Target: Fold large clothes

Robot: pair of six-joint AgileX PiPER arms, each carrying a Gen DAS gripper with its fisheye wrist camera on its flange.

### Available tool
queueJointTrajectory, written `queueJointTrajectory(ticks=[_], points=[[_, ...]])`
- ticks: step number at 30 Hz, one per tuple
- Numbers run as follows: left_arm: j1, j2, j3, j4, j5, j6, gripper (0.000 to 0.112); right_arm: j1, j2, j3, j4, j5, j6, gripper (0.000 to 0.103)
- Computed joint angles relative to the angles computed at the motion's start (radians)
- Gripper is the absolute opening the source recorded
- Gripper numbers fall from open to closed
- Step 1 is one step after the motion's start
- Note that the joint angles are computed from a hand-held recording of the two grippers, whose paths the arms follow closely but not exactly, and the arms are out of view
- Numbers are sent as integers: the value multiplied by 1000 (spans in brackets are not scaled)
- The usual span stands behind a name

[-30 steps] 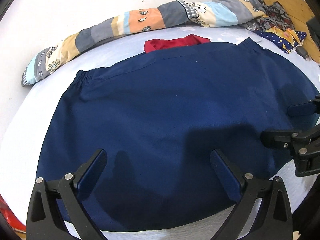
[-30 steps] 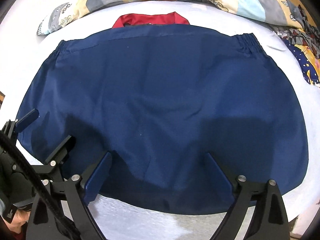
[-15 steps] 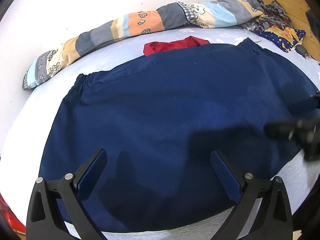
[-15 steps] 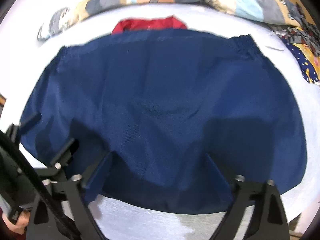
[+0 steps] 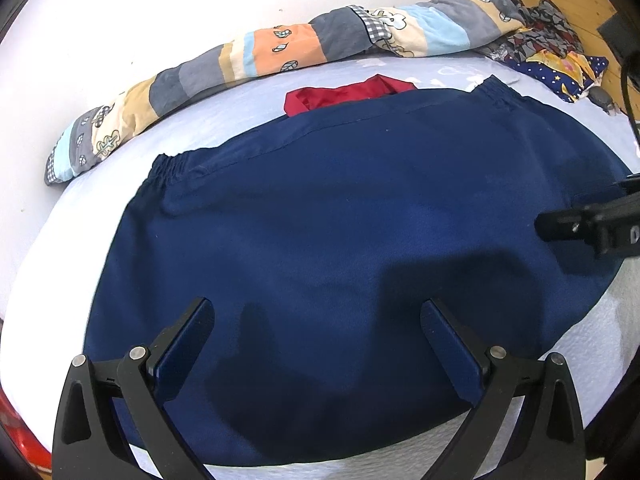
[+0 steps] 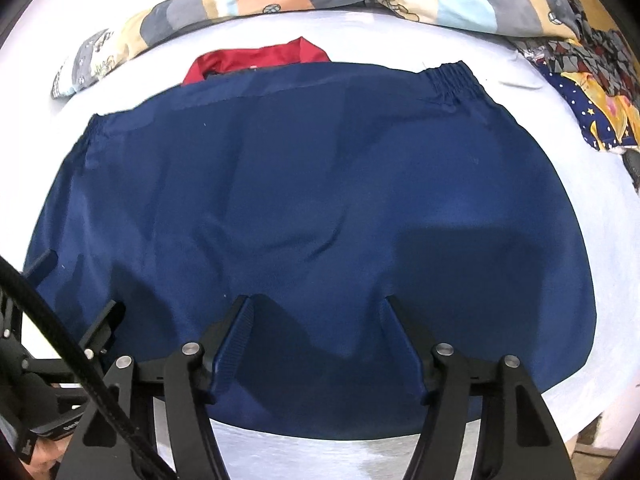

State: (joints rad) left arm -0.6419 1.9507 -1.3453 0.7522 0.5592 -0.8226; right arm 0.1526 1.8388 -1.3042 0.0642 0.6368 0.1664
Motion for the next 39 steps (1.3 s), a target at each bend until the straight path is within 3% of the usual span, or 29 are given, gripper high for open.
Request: queueJointTrajectory(ticks=[7,13,15,20,22,30,37,39], points=[[137,-36,-19,-80,16,14,103,-146,-20,-32,131,8,-72,70],[275,53,-126,-370,136,227,103,-319,93,-112,395,146,-210,70],[278,45,-123,-375,133,227,103,-339,90,-120,450,167,-260,71],[282,-10,-75,-429,76,269,103,-525,-3,-68,784,185,-520,71],[275,-13,-71,-429,76,265,103,-613,3,-72,856,238,-592,71],[243,16,-117,-466,80,293,103,-818,153,-77,935,427,-646,72],[204,10,-106,-448,59,309,103,-748,252,-171,833,464,-597,73],[202,6,-99,-439,58,307,103,-717,297,-234,794,467,-600,78]])
